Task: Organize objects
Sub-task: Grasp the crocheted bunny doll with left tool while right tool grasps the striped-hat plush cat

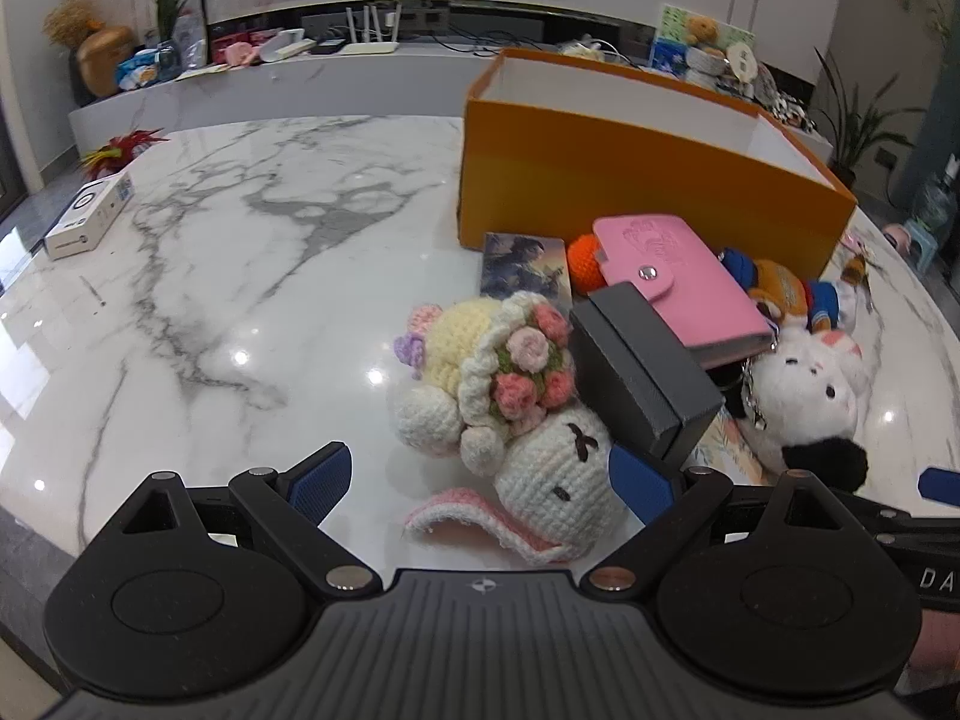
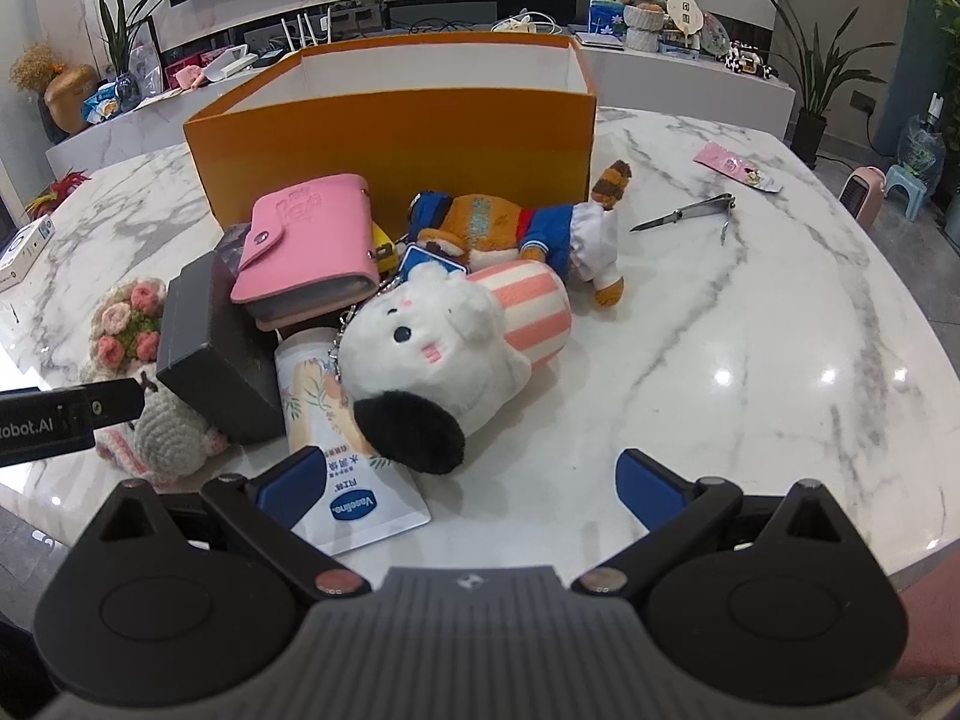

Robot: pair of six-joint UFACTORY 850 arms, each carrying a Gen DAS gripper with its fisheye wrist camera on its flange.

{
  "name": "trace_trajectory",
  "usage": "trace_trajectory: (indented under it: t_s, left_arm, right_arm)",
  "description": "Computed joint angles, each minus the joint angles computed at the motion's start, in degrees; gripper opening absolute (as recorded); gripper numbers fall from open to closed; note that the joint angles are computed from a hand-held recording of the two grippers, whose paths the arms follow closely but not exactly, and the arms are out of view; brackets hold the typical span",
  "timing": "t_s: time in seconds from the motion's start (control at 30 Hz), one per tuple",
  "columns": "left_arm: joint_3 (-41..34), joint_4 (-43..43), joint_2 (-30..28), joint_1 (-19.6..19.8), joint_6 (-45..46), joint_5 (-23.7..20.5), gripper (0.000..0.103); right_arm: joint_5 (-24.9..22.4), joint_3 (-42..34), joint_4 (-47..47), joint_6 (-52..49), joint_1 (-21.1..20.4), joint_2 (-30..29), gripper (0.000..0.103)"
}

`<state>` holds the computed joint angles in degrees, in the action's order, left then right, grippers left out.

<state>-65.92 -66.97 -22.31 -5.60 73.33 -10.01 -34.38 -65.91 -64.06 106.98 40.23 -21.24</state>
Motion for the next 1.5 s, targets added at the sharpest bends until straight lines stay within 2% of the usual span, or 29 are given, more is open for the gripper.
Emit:
trace_trajectory:
  t_s: [0.07, 0.17, 0.2, 0.23, 0.37, 0.47, 0.63, 0.83, 1.13, 1.17, 1.2, 1.23, 1.3, 1.37, 1.43, 1.5]
  left_arm:
    - [0.0, 0.2, -0.2, 0.2, 1.3, -0.8, 0.103]
    - [-0.1, -6.0, -0.8, 0.4, 9.8, -2.2, 0.103]
    - [-0.4, -6.0, -1.2, 0.3, 10.2, -2.0, 0.103]
    - [-0.9, -4.8, -1.8, 0.2, 9.0, -1.7, 0.103]
    - [-3.2, -1.8, -3.8, 1.2, 2.8, -5.4, 0.103]
    - [-3.6, -2.5, -4.2, 1.5, 1.4, -4.9, 0.103]
    - [-5.1, -2.8, -5.6, 1.4, 0.2, -5.1, 0.103]
    - [-6.5, -0.2, -7.0, 1.2, -4.6, -5.8, 0.103]
    - [-8.3, -3.4, -8.9, 2.7, -6.8, -9.7, 0.103]
    - [-8.3, -4.7, -9.0, 2.9, -6.0, -10.3, 0.099]
    - [-8.4, -6.0, -9.1, 3.2, -5.4, -11.3, 0.089]
    - [-8.5, -7.3, -9.3, 3.5, -4.7, -12.8, 0.086]
    - [-8.4, -8.1, -9.4, 3.7, -4.8, -13.4, 0.085]
    - [-8.4, -8.5, -9.3, 3.8, -4.4, -13.5, 0.083]
    - [-8.2, -9.9, -9.3, 3.9, -3.1, -13.9, 0.076]
    - [-8.0, -11.7, -9.2, 4.1, -1.3, -14.7, 0.059]
  right_arm:
    - [0.6, 0.1, 0.4, -0.5, -0.2, 0.0, 0.102]
    - [1.6, 0.8, -0.5, 0.3, -0.6, 0.4, 0.102]
    - [1.8, 1.1, -0.9, 0.7, -0.8, 0.6, 0.102]
    - [2.1, 1.4, -1.5, 1.4, -1.0, 0.7, 0.102]
    - [4.0, 3.5, -7.3, 8.2, -2.1, 1.9, 0.102]
    - [5.3, 4.0, -12.4, 15.7, -3.2, 2.2, 0.102]
    - [11.3, 2.4, -17.8, 28.0, -5.9, 0.6, 0.102]
    - [14.2, -1.3, -12.2, 29.8, -7.4, -2.8, 0.102]
    - [18.6, -1.2, -21.2, 42.1, -8.9, -3.8, 0.101]
    - [19.4, -0.9, -23.5, 44.4, -9.1, -3.8, 0.096]
    - [19.6, -0.9, -24.2, 45.1, -9.1, -3.8, 0.093]
    - [19.1, -1.0, -22.8, 43.3, -9.0, -3.9, 0.091]
    - [18.6, -1.1, -20.7, 40.8, -8.9, -3.8, 0.084]
    - [19.0, -0.6, -23.0, 42.9, -9.1, -3.5, 0.083]
    - [19.1, -0.3, -24.7, 44.1, -9.1, -3.5, 0.082]
    - [19.1, -0.1, -25.8, 44.8, -9.1, -3.4, 0.080]
